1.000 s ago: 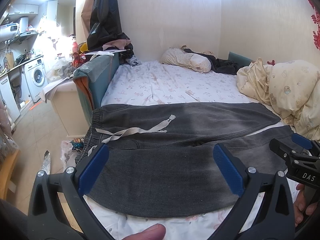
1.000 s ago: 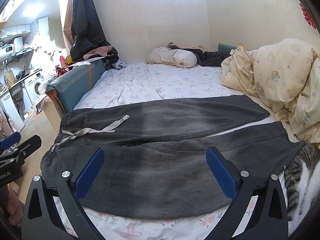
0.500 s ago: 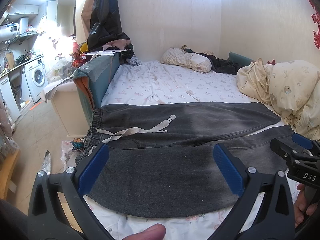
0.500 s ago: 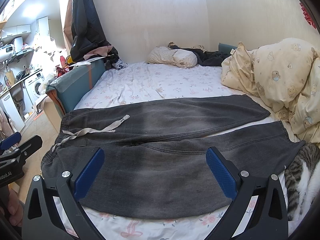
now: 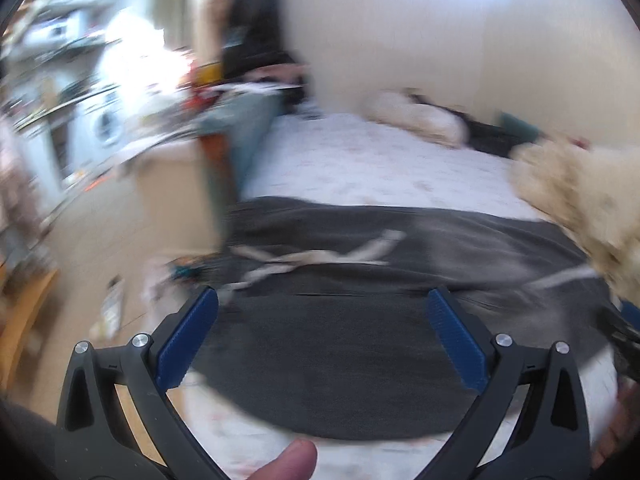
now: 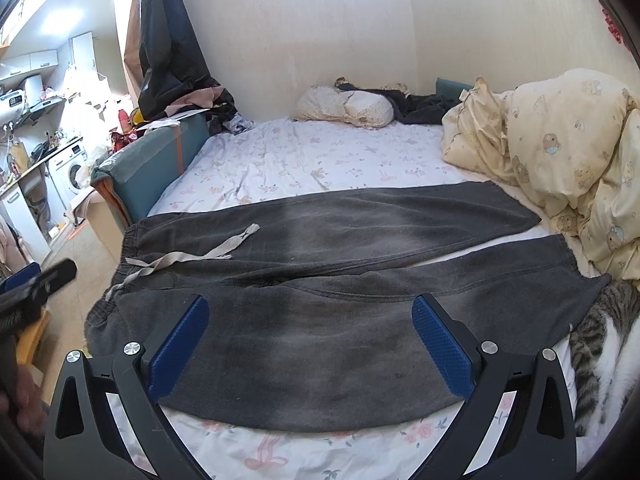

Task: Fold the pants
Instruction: 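Grasp the waistband with the left tool while the right tool grasps a leg cuff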

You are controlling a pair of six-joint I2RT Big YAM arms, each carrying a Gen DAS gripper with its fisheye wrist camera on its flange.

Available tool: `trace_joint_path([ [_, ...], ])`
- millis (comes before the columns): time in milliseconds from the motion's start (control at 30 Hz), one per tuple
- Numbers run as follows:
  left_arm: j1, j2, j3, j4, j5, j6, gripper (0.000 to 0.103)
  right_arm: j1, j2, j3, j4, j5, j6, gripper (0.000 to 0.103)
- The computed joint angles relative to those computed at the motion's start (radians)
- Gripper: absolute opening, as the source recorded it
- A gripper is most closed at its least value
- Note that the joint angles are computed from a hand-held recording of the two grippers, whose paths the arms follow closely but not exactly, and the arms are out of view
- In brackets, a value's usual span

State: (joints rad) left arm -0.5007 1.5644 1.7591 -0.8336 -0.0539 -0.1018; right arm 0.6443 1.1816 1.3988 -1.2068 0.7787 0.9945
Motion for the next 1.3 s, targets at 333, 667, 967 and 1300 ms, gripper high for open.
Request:
trace_joint_path([
  [333, 0.221, 0.247, 0.193, -0.445, 0.003, -0.36, 0.095, -0.07, -0.066, -0.061, 0.054, -0.188, 0.072, 0.103],
  [667, 0.184, 0.364, 0.193, -0.415, 0.08, -0.391, 0.07, -0.081, -0.066, -0.074, 0.07, -0.221, 0.077, 0.103],
  [967, 0.149, 0.276, 0.166, -0.319, 0.014, -0.383, 0.014, -0.098, -0.095, -0.091, 0.074, -0.224, 0.092, 0.103],
  [1300, 0.134, 0.39, 0.455, -0.573, -0.031, -0.276, 0.012, -0.162, -0.237, -0.405, 0.373, -0.54, 0.463, 0.103],
])
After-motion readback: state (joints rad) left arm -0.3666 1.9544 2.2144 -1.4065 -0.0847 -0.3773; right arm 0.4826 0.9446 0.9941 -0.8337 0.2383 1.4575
